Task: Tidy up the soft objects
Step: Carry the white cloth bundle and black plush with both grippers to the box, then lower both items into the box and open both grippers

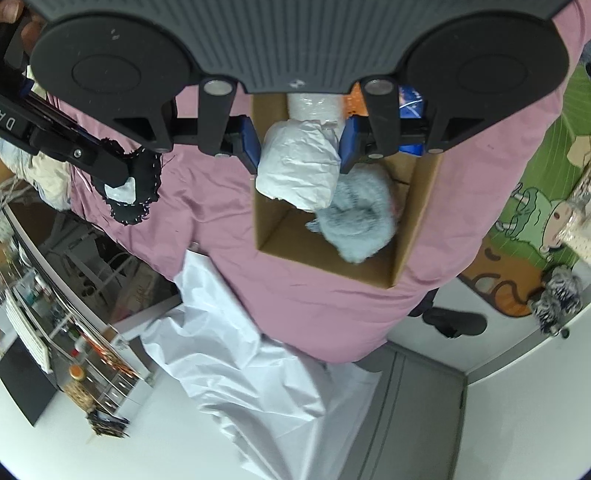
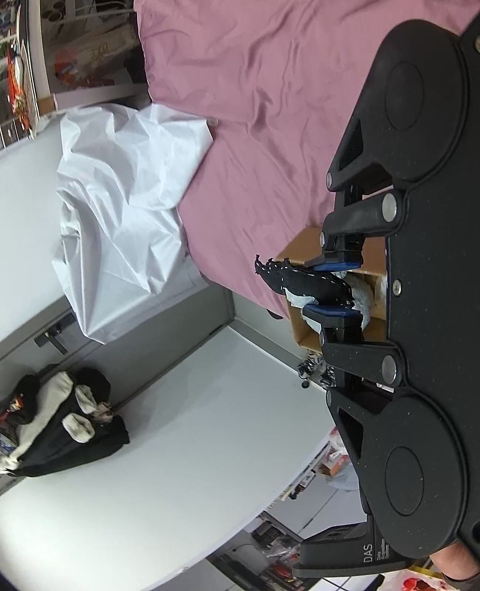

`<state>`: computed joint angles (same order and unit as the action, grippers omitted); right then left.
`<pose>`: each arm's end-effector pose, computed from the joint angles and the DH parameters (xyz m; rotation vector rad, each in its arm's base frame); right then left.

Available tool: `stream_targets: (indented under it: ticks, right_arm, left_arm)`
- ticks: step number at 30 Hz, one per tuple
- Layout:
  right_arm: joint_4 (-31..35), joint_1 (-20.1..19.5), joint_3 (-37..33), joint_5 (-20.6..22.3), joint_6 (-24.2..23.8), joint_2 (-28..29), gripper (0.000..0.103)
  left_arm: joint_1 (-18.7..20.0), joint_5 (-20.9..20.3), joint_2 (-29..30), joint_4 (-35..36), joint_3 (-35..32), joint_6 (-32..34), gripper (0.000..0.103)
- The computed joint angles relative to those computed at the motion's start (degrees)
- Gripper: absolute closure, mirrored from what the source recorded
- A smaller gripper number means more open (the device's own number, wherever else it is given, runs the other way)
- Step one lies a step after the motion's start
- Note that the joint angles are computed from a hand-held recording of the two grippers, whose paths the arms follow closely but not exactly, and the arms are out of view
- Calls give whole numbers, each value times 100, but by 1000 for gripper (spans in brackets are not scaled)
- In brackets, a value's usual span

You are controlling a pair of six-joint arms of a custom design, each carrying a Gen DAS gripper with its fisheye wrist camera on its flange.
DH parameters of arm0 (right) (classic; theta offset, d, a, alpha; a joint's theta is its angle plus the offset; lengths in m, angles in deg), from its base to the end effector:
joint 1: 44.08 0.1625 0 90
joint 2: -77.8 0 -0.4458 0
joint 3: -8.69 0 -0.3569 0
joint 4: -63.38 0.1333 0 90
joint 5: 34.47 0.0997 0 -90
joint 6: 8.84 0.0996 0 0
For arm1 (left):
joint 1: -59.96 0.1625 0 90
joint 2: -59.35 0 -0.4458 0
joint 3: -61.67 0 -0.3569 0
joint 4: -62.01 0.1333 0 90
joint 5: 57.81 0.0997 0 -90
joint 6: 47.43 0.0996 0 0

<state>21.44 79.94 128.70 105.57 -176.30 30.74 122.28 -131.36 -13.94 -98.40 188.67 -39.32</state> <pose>0.2776 -0.3095 0.0292 -0.1644 -2.3224 1.5849 -0.0718 -0.4845 0.2390 0.8238 2.7494 -0.4855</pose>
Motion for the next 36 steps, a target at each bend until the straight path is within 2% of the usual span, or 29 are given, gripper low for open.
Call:
stream_targets:
  ticks: [9,12,14,21,24,25,26,27,36]
  right_arm:
    - [402,-115,-426,-226,2,271,84]
    - [505,-144,-537,-285,11,348,84]
    - [548,-170,-586,-335,21,377,84]
    - [624,-260,-719,-510,63,493,84]
    - [703,-284,-822,-597,63,574,79]
    - [761,-283,-865,-588,95,605,74]
    - [833,-299,-903,-588,140,629,64]
    - [907,-292,-945,-518,207,657,61]
    - [912,-79,-757,-109,309,616,53]
  left_arm:
    - [316,34,155,214,-255,-353,59]
    - [363,-10,193,221,-308,-448,53]
    - [397,-42,206,286,-368,-603,41]
    - [407,31,184,156,-363,-705,37]
    - [393,116,183,193,-387,-745,33]
    - [379,167,178,199,-383,-748,31]
    - [367,211,173,211,-381,-745,30]
    - [360,241,168,217,-378,-739,30]
    - [270,481,101,173,-255,-560,28]
